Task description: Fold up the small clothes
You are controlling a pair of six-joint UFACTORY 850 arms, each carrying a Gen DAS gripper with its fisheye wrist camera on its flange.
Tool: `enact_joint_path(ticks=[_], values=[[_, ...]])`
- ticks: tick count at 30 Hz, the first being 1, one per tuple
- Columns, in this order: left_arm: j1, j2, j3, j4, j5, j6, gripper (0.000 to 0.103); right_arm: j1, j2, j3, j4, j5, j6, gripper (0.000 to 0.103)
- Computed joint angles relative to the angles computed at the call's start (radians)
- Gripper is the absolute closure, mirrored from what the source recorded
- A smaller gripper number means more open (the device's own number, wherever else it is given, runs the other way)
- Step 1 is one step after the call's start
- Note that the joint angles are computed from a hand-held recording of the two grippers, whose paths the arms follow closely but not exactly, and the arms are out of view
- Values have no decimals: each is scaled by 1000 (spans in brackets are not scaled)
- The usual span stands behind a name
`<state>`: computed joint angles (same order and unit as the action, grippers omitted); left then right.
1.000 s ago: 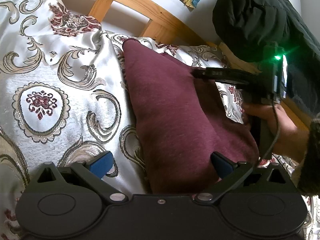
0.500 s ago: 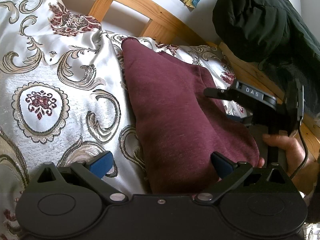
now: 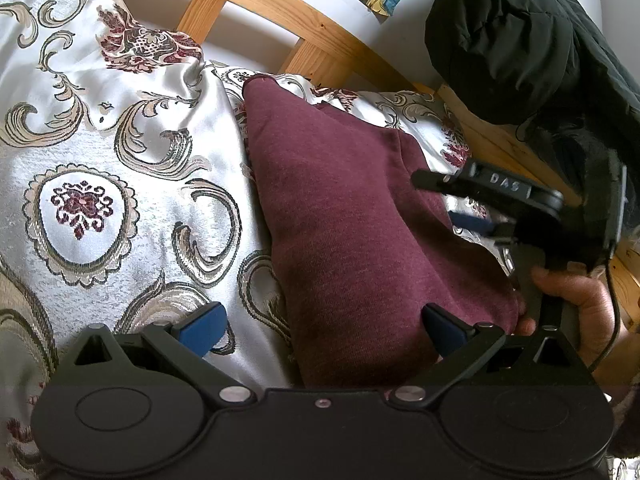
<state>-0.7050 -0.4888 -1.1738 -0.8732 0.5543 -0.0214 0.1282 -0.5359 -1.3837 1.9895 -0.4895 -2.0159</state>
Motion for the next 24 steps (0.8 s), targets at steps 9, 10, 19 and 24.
enact_joint_path(ticks=[9,10,19,24], values=[[0,0,1,-1,1,1,1,-6,-5,-9,-83,12,115,70],[0,0,0,0,1,0,1,-11,-1,-2,-82,13,118,82],[0,-2,-3,-3,-1,7,1,-31,37,70,25,43,18,97],[0,-2,-3,-4,0,7,1,-39,27,67,1,39,69,97]])
